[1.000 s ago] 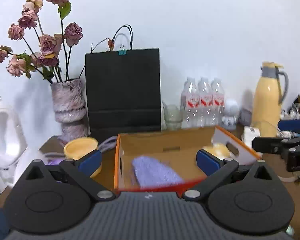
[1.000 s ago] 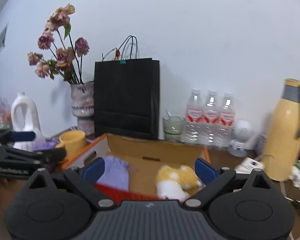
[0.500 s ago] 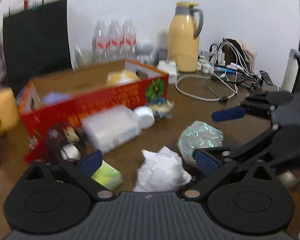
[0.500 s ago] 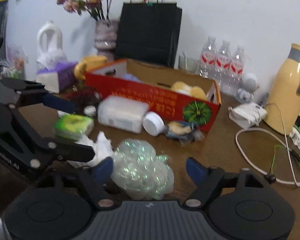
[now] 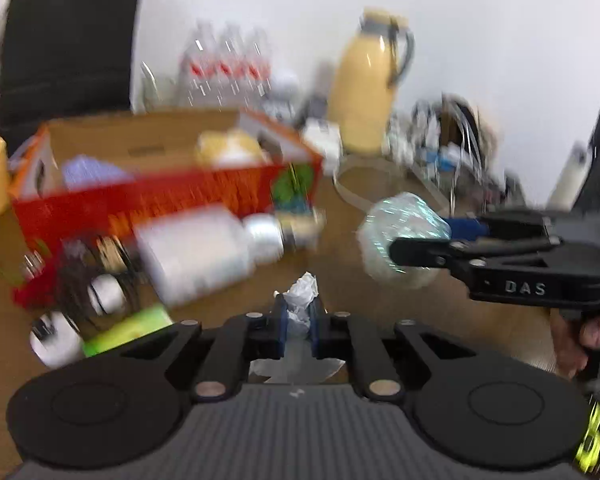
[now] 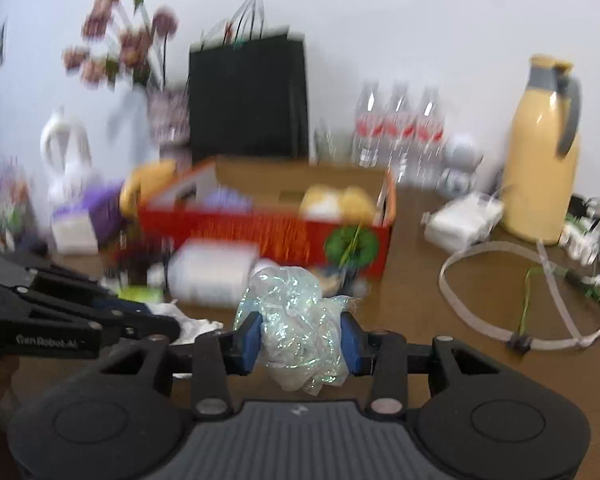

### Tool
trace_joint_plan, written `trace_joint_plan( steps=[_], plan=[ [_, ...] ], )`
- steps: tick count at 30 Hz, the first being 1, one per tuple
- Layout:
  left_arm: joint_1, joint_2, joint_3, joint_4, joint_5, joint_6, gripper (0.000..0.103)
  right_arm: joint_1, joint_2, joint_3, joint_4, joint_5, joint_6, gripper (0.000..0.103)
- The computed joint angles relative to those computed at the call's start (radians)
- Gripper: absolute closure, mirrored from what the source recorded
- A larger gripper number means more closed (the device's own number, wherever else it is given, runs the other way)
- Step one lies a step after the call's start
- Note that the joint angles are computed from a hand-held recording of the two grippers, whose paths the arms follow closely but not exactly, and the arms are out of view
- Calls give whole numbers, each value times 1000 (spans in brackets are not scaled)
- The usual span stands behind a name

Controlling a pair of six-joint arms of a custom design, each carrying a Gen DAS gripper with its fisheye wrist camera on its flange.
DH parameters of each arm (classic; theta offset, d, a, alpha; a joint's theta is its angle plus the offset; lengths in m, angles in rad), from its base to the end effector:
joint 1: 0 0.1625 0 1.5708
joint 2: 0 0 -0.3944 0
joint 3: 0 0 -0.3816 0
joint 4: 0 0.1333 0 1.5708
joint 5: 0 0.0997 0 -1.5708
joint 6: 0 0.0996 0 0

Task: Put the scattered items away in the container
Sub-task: 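Grasp the white tissue with the left gripper while the right gripper grasps the iridescent plastic bag, then carry the tissue and plastic bag into the box and open both grippers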

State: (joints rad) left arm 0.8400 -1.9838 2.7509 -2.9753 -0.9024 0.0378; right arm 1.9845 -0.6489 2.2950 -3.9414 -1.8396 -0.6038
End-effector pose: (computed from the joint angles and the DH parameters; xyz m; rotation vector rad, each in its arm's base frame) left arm -0.0170 -0.3112 0.2554 0.6766 2.4424 -1.0783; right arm 0.2682 -0.3451 0.0145 1.1723 -2.3808 0.9659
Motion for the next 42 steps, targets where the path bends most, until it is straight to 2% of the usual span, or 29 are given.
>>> trace_joint_plan(
  steps=[2, 4, 7, 10, 12, 14, 18, 21, 23, 26, 27, 29, 32, 34, 35, 37, 39, 42],
  plan=[
    [-19, -28, -25, -13, 20, 3, 92, 5, -24, -10, -20, 29, 16, 63],
    [-25, 1, -70, -80, 51, 35, 92, 9, -51, -45, 7, 49, 25, 63],
    [10, 121, -174, -211, 83, 105, 92, 24, -60, -149, 91, 40, 26, 62],
    [100, 295, -331, -290, 79, 146, 92, 18, -52, -295, 261, 71, 58, 62],
    [164, 404, -453, -269, 73, 153, 92, 15, -17, -428, 394, 76, 91, 62],
    [228, 522, -587, -219, 70, 142, 92, 17, 48, -581, 523, 46, 106, 62],
    [314, 694, -793, -82, 87, 98, 92, 33, 226, -884, 724, -82, 105, 62],
    [353, 795, -885, -97, 118, 115, 92, 21, 327, -1064, 892, -130, 148, 62],
    [373, 839, -934, -59, 129, 77, 91, 12, 375, -1154, 996, -151, 185, 62],
    [405, 857, -971, 14, 106, 31, 89, 11, 440, -1254, 1062, -211, 178, 60],
    [408, 861, -972, 18, 112, 16, 88, 11, 456, -1278, 1076, -224, 178, 54],
    [413, 862, -974, 27, 113, -1, 80, 8, 482, -1334, 1142, -241, 204, 45],
    [411, 847, -982, 87, 104, -12, 66, 6, 507, -1392, 1231, -256, 215, 42],
    [398, 823, -969, 87, 115, 11, 52, 12, 493, -1372, 1203, -261, 218, 37],
    [389, 812, -965, 86, 126, 19, 48, 15, 480, -1355, 1183, -258, 219, 29],
    [366, 783, -953, 89, 160, 23, 21, 24, 454, -1326, 1158, -263, 224, 23],
    [349, 755, -926, 53, 186, 30, 1, 34, 426, -1301, 1142, -270, 233, 20],
    [323, 705, -888, 67, 240, -7, 1, 49, 371, -1240, 1118, -265, 262, 19]
  ],
)
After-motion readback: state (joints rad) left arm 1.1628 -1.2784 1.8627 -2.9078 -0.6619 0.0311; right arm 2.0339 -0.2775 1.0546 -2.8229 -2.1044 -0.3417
